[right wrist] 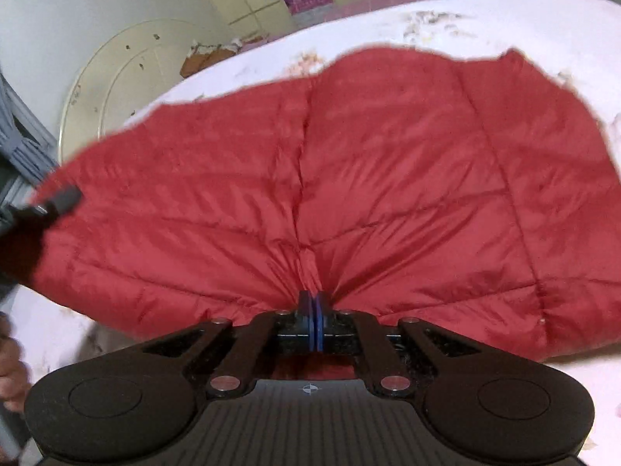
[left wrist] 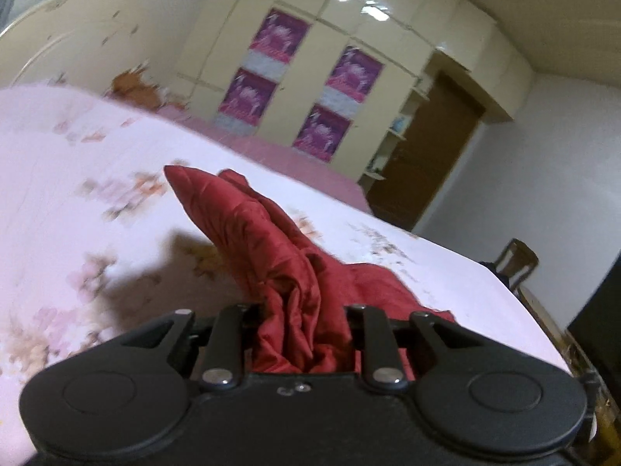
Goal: Fold large clothes
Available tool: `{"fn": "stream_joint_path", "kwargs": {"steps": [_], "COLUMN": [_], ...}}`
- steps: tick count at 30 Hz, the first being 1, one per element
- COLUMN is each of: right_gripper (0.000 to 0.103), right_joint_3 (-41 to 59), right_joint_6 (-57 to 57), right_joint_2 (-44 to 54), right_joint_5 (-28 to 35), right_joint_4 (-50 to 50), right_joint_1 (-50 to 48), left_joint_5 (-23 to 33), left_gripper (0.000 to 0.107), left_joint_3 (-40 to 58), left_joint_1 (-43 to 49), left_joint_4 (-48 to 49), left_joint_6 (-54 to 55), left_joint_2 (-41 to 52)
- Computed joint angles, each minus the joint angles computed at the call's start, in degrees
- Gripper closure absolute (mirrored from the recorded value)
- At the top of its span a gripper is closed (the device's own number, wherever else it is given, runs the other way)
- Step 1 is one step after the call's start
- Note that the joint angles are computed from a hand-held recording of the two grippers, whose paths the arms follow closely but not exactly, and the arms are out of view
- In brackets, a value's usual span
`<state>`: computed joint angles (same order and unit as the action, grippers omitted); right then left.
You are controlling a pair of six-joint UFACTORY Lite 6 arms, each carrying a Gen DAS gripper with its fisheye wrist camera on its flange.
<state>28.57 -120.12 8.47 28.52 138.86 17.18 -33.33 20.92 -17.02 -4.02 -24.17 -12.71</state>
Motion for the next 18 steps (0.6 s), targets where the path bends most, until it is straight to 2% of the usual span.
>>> {"fn": "stream_joint_path", "kwargs": {"steps": [2,4,6,8,10,12,14,16,18], "right_gripper": [0.101,0.101,0.100,0.100,0.100,0.100,0.100,0.100,0.100], "right_joint_3": [0.8,0.9,-4.6,-8.6,-8.6,-4.4,1.5,7.2,10.0], "right_joint_6": [0.7,5.9,5.5,4.2,2.9,1.3,5.5,9.0,9.2], "right_joint_2": [1.4,0.8,-6.4,-13.6,-15.1,-9.5,-2.1,5.0,8.9], "right_joint_5": [1.3,2.7,7.5,8.6,8.7,8.4,9.3,10.8,11.2], "right_joint_4": [-2.3,-10.7,-12.8,-15.7,-18.9,-21.3,-27.7,-35.3,-38.4], "right_joint_1": [-1.3,-5.1,-12.8,-22.9,-33.1,-41.2,-45.5,-46.5,-45.8], "left_joint_5": [0.3,0.7,0.8,1.0,0.6,-0.3,-1.3,-0.7,-0.4], "left_gripper": [0.085,0.085,0.085,0.085,0.085,0.085,0.085,0.085,0.085], "left_joint_3": [1.0,3.3,6.0,8.8,12.4,16.0,20.8,25.4,31.5], "left_joint_1": [-4.7,-9.8,-13.9,-17.3,-21.0,-24.0,-27.2,-28.6,-30.4], "left_joint_4": [-8.0,-18.0,-26.0,-32.7,-39.7,-44.4,-49.1,-50.9,-53.4], "left_joint_6": [7.8,17.0,23.8,28.7,34.7,38.6,42.5,44.6,47.3], "left_joint_2": [-1.0,-0.7,0.6,2.1,4.6,7.6,11.8,16.0,21.4]}}
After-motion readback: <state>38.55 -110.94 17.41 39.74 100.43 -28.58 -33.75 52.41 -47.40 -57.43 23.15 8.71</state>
